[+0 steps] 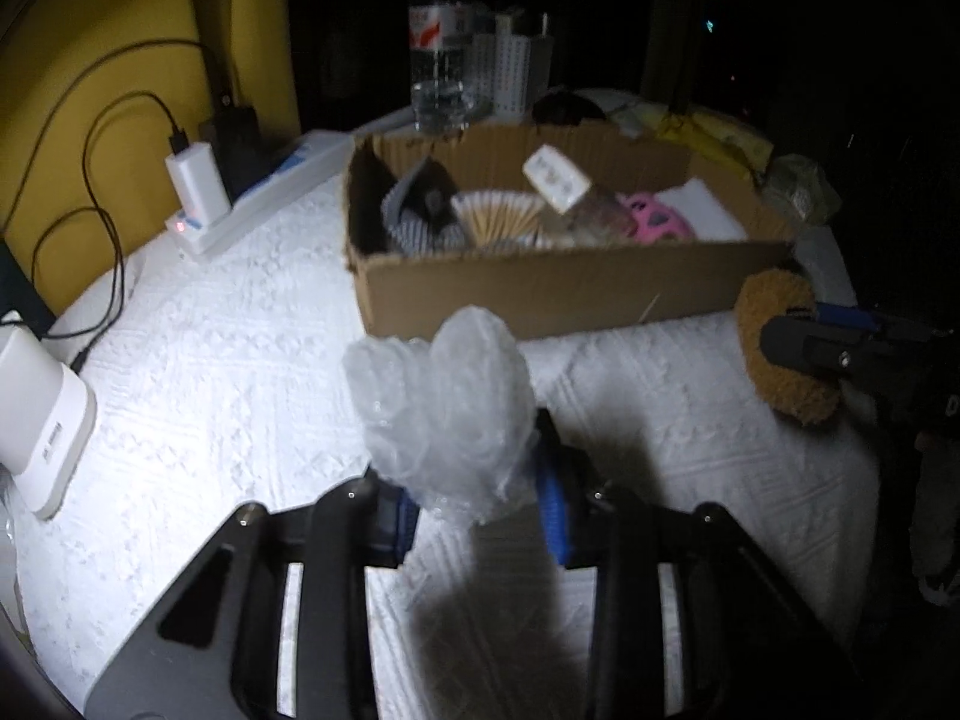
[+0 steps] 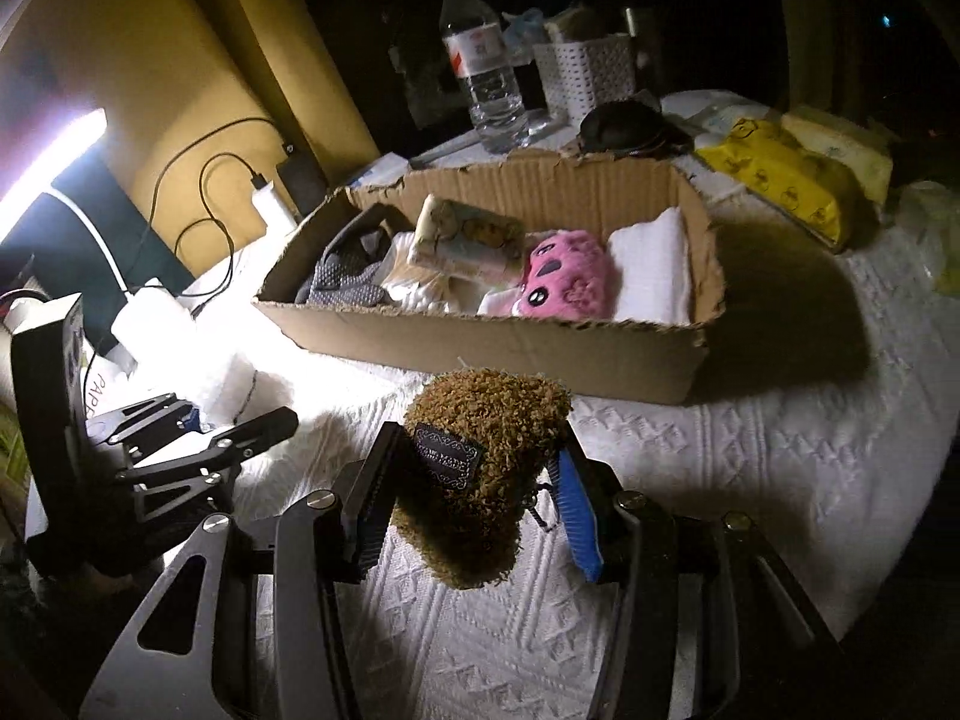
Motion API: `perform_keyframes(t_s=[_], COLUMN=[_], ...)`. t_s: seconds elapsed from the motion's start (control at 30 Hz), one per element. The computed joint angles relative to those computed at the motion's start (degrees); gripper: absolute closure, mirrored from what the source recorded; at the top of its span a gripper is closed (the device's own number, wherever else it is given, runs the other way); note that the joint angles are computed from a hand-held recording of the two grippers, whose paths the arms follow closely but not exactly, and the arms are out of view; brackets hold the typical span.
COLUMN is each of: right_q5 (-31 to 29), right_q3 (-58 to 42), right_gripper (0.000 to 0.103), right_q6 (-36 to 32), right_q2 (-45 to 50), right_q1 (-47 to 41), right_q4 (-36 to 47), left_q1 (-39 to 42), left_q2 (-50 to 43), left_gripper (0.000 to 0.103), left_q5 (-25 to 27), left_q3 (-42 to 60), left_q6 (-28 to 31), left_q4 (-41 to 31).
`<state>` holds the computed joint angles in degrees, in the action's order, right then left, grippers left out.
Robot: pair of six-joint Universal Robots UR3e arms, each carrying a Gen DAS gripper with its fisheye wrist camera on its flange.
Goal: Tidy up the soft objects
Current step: 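Grasp the bubble-wrap bag with the left gripper while the right gripper grasps the brown plush, then carry the bubble-wrap bag over the box with the left gripper while the right gripper carries the plush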
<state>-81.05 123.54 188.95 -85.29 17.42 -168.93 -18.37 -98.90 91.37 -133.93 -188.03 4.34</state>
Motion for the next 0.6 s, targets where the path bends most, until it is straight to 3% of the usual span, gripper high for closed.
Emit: perform_keyframes(t_s=[0.23,0.6], right_q5=[0.4,1.91], right_q3=[1.05,1.82], right_gripper=[0.052,0.051], right_q6=[-1.24,-3.71], right_q2=[-4.82,-10.77], right_q1=[-1.53,-6.15], right_q4=[1.98,5.04], left_q1=[-1.3,-2.76], left_q2=[5.49,6.69], left_gripper=[0.069,0.069], left_q5=[0.75,1.96], left_q3=[1.6,7.97], left_q6=[-1.32,-2.47], left_q4=[-4.18,-8.43])
